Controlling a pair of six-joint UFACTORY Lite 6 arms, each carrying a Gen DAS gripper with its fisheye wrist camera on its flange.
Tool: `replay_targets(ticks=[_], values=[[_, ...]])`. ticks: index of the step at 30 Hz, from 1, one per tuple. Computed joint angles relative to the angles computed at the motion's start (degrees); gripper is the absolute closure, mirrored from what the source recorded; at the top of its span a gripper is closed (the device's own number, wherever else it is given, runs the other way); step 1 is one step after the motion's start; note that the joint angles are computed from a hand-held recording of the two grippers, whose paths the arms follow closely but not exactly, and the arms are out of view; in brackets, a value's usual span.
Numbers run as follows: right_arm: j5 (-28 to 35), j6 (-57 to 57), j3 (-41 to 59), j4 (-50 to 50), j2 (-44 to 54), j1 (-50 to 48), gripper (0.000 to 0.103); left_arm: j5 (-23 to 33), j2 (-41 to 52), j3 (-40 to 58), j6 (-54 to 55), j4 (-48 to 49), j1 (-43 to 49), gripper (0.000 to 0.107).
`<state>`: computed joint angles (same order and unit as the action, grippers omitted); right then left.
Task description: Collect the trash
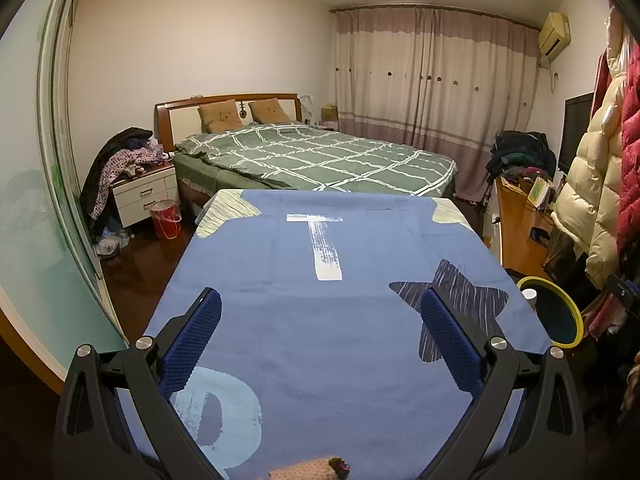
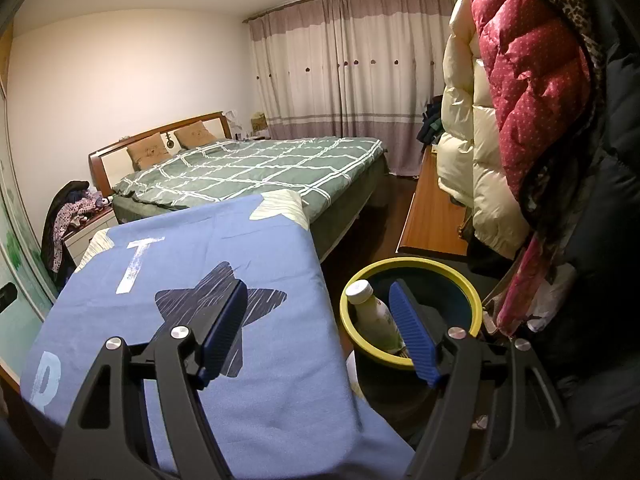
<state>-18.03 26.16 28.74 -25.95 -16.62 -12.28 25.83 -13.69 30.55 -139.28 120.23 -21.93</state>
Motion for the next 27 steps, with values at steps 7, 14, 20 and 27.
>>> replay_targets(ticks=[7, 14, 20, 27], values=[[0.0, -0.6, 0.6, 1.0, 1.0, 0.4, 0.033, -0.2, 1.2, 1.2, 0.0, 0.0, 0.1, 0.009], [-0.1, -0.3, 0.6, 0.4, 1.0, 0.3, 0.033, 0.0, 1.7, 1.3, -0.5, 0.5, -0.1, 0.009], [-0.3, -0.9, 0.9, 1.4, 1.7, 0.5, 0.033, 0.2, 3.0, 1.9, -0.9, 0.8, -0.5, 0.009], [-0.3, -0.7, 0.9, 1.1, 1.8, 0.4, 0.033, -0.2, 3.5, 2.4, -1.0, 1.2, -0.4, 0.009]])
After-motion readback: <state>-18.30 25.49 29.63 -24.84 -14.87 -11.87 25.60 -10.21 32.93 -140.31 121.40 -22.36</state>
